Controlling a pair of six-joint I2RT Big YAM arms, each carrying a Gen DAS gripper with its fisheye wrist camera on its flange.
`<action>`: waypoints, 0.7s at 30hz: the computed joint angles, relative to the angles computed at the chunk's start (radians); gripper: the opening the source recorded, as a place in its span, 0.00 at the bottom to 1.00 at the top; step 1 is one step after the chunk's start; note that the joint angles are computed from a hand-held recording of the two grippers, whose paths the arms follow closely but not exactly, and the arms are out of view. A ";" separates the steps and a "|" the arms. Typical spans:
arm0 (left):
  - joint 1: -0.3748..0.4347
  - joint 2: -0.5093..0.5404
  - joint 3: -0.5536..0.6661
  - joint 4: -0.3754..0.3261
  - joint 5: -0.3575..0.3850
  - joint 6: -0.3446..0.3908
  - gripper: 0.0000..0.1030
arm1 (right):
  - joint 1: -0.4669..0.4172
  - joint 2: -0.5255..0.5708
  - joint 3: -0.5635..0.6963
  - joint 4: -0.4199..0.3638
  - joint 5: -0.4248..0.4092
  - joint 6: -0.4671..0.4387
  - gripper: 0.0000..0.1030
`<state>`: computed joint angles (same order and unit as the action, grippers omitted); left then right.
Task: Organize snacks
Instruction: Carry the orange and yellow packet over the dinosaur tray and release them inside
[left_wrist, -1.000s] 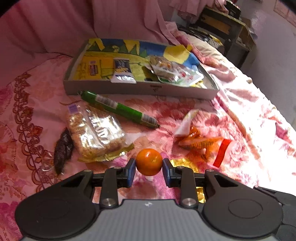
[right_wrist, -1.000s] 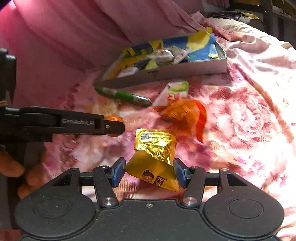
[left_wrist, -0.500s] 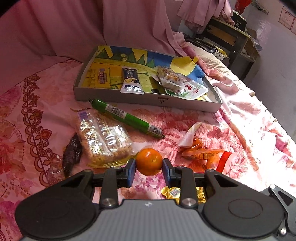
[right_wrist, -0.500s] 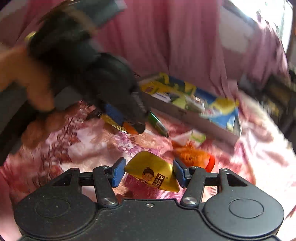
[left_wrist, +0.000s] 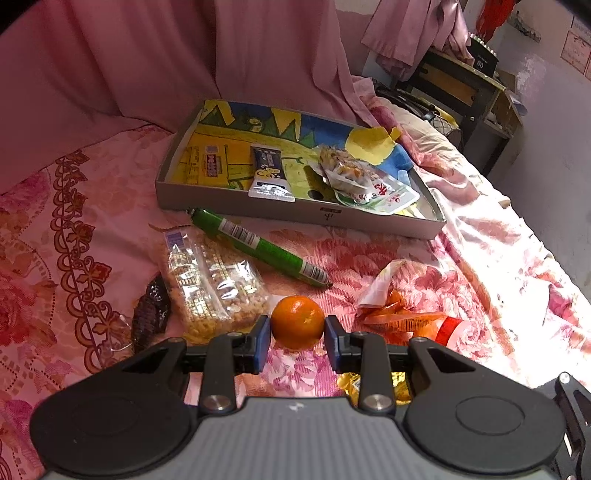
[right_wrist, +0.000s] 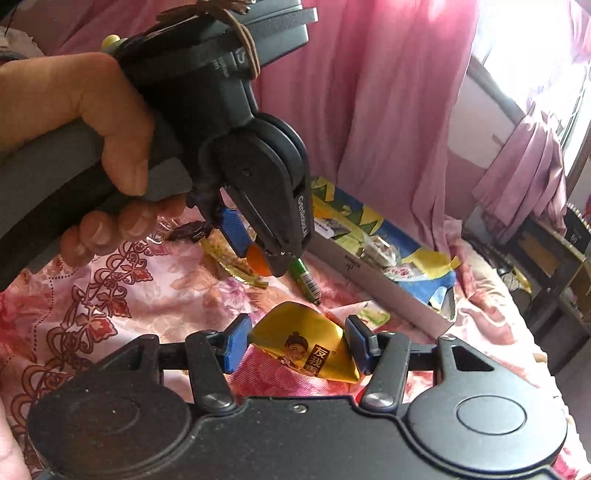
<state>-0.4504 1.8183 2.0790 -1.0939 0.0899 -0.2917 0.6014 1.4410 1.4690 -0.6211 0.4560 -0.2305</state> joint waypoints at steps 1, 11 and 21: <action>0.000 -0.001 -0.001 0.002 -0.002 -0.001 0.33 | 0.001 -0.001 -0.003 0.007 0.004 -0.005 0.56; 0.006 -0.034 -0.024 0.047 -0.013 -0.033 0.33 | 0.003 -0.029 -0.028 0.136 0.060 -0.155 0.56; 0.006 0.025 0.068 0.072 -0.104 -0.022 0.33 | -0.071 -0.009 0.027 0.205 0.019 -0.370 0.56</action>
